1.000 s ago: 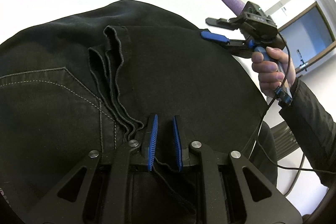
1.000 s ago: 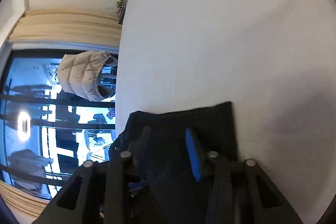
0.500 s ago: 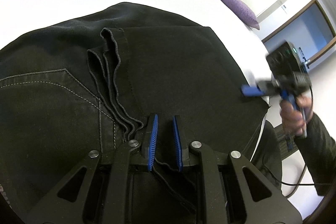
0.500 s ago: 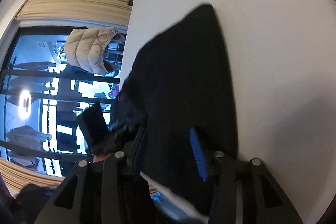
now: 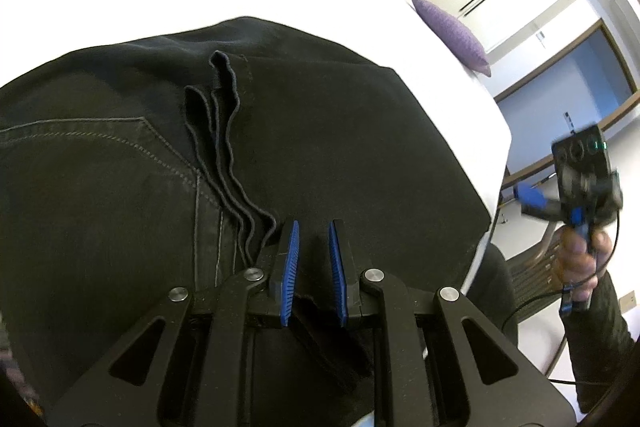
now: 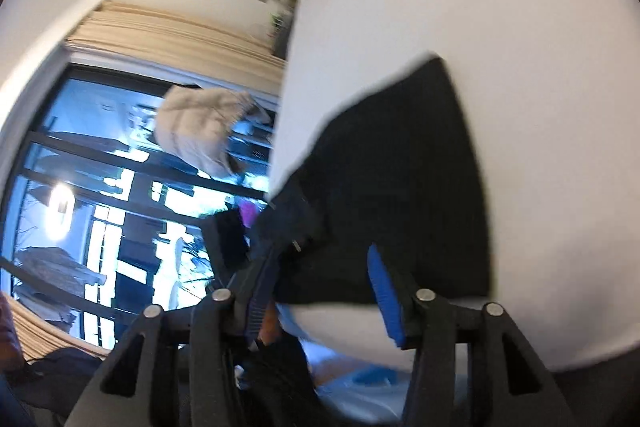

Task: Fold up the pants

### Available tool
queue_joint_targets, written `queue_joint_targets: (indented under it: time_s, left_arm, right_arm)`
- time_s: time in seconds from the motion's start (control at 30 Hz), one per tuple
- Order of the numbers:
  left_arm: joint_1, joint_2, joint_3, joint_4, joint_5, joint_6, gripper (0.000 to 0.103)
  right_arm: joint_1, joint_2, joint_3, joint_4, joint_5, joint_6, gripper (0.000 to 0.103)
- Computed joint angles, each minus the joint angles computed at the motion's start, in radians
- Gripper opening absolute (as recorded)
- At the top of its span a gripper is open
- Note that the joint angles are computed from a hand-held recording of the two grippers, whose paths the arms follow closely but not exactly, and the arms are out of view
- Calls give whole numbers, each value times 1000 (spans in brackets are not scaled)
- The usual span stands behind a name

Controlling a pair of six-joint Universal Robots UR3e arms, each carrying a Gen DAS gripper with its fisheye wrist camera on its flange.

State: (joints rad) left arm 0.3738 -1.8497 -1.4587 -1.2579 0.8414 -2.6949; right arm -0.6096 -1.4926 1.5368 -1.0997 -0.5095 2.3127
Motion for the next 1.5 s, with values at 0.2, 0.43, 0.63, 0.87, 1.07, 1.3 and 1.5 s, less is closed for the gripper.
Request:
queue_joint_targets:
  time_s: [0.2,0.43,0.63,0.87,1.07,1.3,1.5]
  left_arm:
    - [106,180,-92,-124,-57,90,15]
    - [315,408,-180,-377,-79,270,15]
    - [562,579,-254,-548,-67,375,15]
    - [927,671,-277,-850,-123,555,15]
    - [1076,674,-233,-1066,-153,677,81]
    - [1156,643,-227,-1147,-135,661,83]
    - [1151,625,-308,-1043,-154,522,83]
  right_arm:
    - [257,284,-174,-383,72,334,53]
    - [440,683,-505,-687,128,730,53]
    - [489,747,-560,-743,27,843,52]
    - [470,541,-221,-865,192,774,70]
    - [522,467,-74,-992,5,836,50]
    - [546,352,-123,-824,71,744,67]
    - [604,527,-289,-853,45,830,74]
